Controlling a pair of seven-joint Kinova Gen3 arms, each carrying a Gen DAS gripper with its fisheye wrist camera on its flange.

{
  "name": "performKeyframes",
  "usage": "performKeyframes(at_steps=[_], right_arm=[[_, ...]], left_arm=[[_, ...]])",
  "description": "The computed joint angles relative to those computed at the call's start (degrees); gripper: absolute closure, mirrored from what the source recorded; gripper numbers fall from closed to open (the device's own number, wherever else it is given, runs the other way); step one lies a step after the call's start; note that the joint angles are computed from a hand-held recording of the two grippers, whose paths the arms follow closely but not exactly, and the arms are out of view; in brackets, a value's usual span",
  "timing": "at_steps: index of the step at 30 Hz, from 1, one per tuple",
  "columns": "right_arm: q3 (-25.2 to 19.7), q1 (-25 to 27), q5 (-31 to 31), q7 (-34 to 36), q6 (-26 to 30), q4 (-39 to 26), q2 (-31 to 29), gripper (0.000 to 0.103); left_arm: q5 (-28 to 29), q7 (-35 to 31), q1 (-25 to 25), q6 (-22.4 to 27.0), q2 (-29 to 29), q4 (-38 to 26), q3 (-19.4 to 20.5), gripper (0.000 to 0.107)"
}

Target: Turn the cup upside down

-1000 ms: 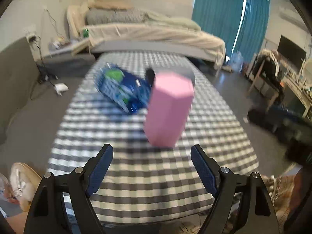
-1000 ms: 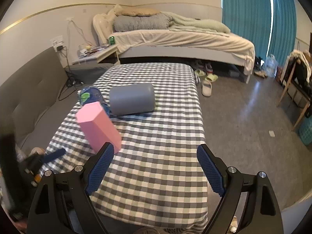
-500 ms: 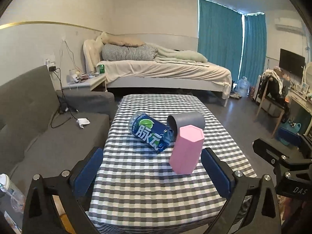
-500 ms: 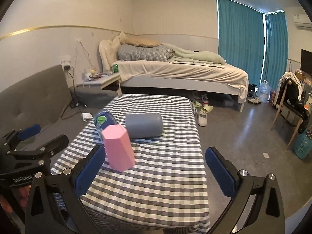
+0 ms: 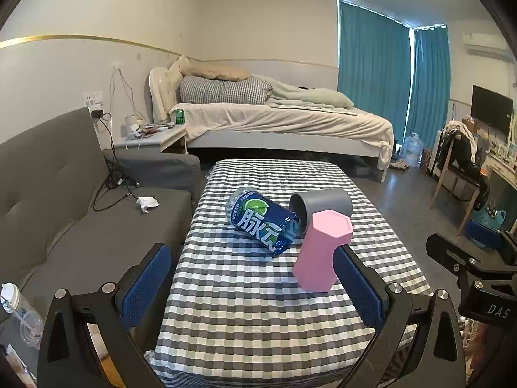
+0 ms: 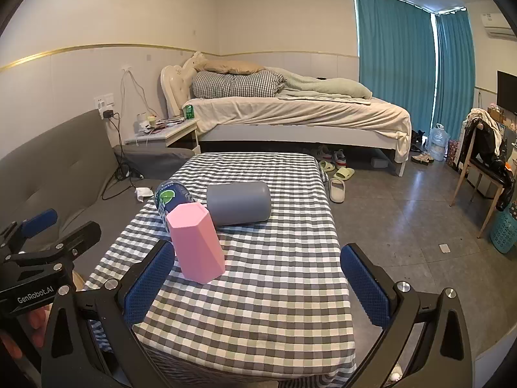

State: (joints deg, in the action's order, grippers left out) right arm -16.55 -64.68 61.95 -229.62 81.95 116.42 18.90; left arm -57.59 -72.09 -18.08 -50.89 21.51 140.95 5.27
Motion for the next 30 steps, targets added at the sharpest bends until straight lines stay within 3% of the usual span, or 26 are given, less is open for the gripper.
performKeyframes(at_steps=[30], right_arm=[[0.2, 0.4, 0.0, 0.7, -0.7, 0.0, 0.2, 0.0]], left_arm=[[-0.6, 0.8, -0.8, -1.3, 0.9, 0.0, 0.1, 0.004]])
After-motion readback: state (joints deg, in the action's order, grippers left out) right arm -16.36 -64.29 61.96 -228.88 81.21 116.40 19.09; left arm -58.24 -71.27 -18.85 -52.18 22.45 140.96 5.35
